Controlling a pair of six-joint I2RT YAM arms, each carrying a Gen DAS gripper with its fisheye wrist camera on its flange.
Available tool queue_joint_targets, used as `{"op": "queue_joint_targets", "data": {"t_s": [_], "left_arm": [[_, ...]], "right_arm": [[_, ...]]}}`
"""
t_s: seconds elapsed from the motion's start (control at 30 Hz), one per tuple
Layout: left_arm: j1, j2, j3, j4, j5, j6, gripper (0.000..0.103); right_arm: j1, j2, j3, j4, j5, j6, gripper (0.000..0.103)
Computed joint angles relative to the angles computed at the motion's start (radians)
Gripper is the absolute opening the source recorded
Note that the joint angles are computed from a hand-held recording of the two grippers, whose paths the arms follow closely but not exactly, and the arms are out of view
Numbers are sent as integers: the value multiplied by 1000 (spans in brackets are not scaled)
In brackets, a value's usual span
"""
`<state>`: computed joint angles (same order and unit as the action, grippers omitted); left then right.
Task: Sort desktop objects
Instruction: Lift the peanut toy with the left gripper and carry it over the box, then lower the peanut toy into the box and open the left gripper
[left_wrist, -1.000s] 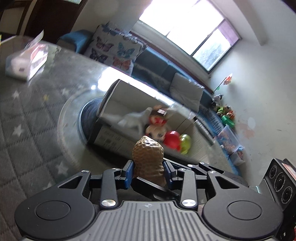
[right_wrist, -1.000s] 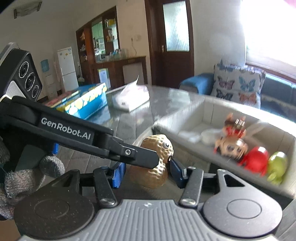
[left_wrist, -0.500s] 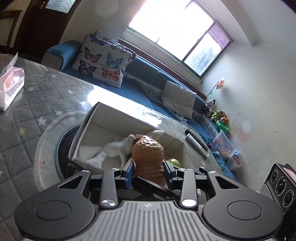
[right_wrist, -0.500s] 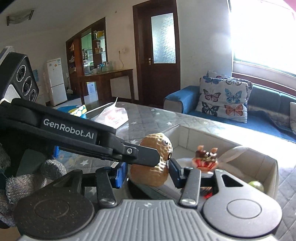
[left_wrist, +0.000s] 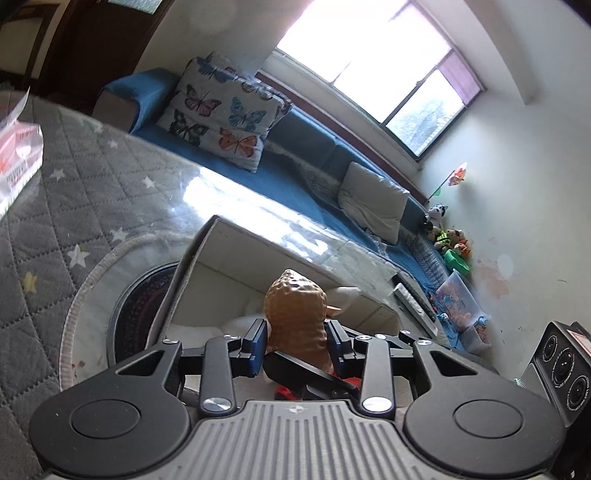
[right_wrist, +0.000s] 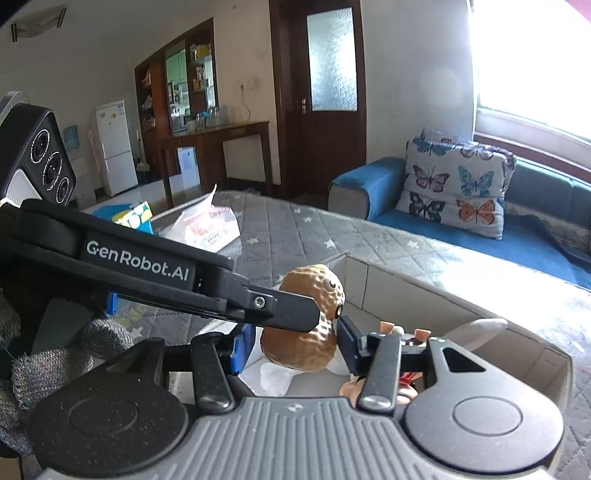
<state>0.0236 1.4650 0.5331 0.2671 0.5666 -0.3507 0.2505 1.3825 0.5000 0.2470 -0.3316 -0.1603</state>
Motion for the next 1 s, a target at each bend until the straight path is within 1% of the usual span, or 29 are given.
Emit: {"op": "queue_joint_targets", "data": {"t_s": [0.2, 0.37, 0.57, 0.83, 1.0], "left_arm": [[10, 102, 43, 17, 5, -2, 38], [0, 164, 71, 22, -14, 2, 38], [-32, 162, 79, 12, -64, 16, 37], [-93, 180, 111, -35, -156, 31, 37], [-113, 199, 125, -43, -186, 40, 37]], "right_arm": [[-6, 111, 32, 29, -11, -21, 49], [-5, 167, 60, 19, -8, -45, 49], [-2, 197, 86, -2, 5, -68, 49], [0, 221, 115, -44, 29, -99, 49], [0, 229, 120, -52, 42, -112, 49]]}}
